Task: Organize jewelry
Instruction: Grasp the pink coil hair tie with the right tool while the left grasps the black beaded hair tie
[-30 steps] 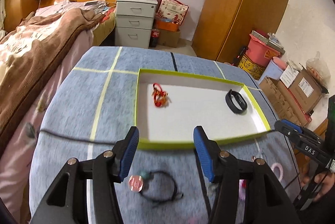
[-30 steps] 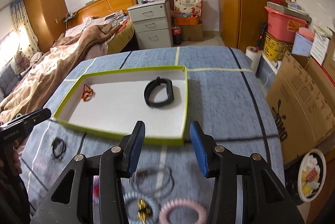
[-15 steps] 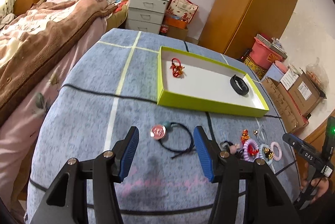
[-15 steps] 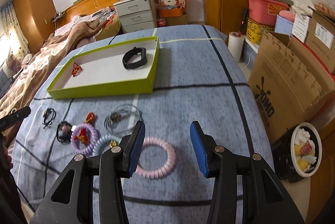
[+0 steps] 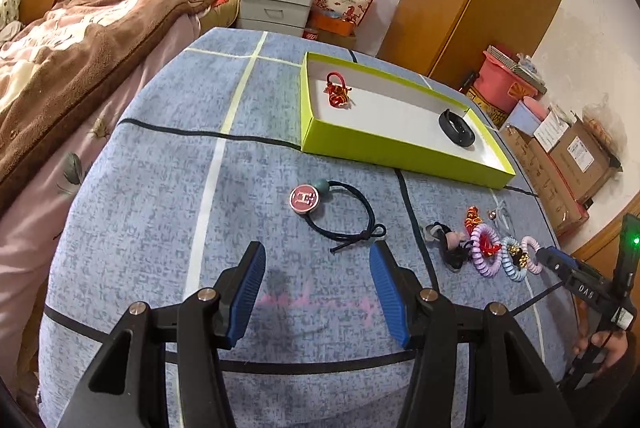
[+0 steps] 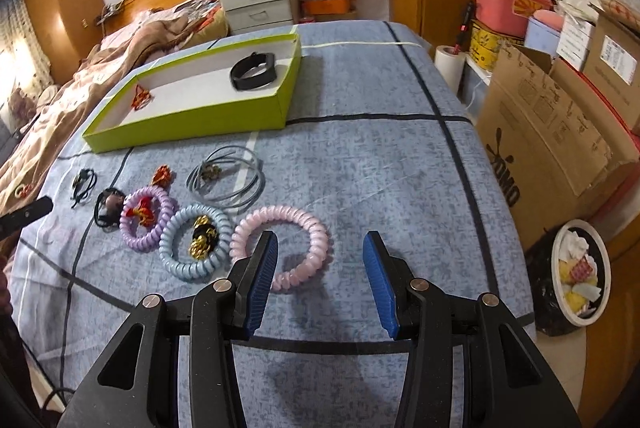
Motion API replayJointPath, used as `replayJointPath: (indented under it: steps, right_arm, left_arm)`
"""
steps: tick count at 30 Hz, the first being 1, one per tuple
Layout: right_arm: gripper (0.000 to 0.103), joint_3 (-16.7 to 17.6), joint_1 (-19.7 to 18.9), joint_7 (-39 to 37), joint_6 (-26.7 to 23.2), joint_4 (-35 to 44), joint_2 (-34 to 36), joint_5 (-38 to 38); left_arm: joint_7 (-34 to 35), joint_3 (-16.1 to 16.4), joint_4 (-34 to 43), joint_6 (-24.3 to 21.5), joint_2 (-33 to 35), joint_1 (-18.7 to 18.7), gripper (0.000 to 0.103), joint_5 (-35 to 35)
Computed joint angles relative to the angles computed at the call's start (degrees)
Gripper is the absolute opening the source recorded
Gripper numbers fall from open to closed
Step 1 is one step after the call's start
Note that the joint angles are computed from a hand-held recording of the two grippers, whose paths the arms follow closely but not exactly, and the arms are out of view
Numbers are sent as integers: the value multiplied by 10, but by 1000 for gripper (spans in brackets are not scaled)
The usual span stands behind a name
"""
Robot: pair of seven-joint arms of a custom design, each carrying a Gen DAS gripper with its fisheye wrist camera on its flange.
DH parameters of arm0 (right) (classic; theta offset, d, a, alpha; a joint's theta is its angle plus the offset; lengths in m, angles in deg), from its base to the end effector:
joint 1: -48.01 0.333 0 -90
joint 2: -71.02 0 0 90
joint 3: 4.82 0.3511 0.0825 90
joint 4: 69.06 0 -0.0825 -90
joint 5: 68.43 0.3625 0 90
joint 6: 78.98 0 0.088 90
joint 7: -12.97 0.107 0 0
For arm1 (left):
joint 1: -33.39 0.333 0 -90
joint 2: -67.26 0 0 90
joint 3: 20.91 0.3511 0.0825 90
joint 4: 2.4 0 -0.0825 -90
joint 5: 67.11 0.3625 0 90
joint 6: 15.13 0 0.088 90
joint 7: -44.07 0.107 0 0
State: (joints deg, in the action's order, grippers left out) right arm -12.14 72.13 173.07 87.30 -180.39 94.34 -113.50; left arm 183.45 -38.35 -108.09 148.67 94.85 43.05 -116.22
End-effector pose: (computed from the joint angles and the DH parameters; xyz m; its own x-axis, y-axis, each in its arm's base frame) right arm 0.6062 0.2364 0.3689 -0.1553 -0.9840 -0.0872 -0.7758 0.1761 -0.6060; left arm 0.6740 -0.0235 0.3630 -0.2433 -0.9264 0.2875 -0.7968 0.0218 -0.6039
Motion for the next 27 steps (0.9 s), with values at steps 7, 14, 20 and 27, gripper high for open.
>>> replayJointPath:
  steps: [7,14,20,27]
  right_arm:
    - [25,4,3,-15,-21,10,7,1]
    - [10,-2,2,11,-12,3,3,-10]
    - [10,-7,1,23,0,0,0,-15]
    - [10,-24,12,65,13,9,-4,-54]
  left_arm:
    - [-21,9,-2,5,4,-5,56,17]
    - [-46,14,11,0,13,-10,56,49]
    - [-85,24,33,-3,27,-24,56,92]
    - [-131,34,62,5,49,-38,56,151]
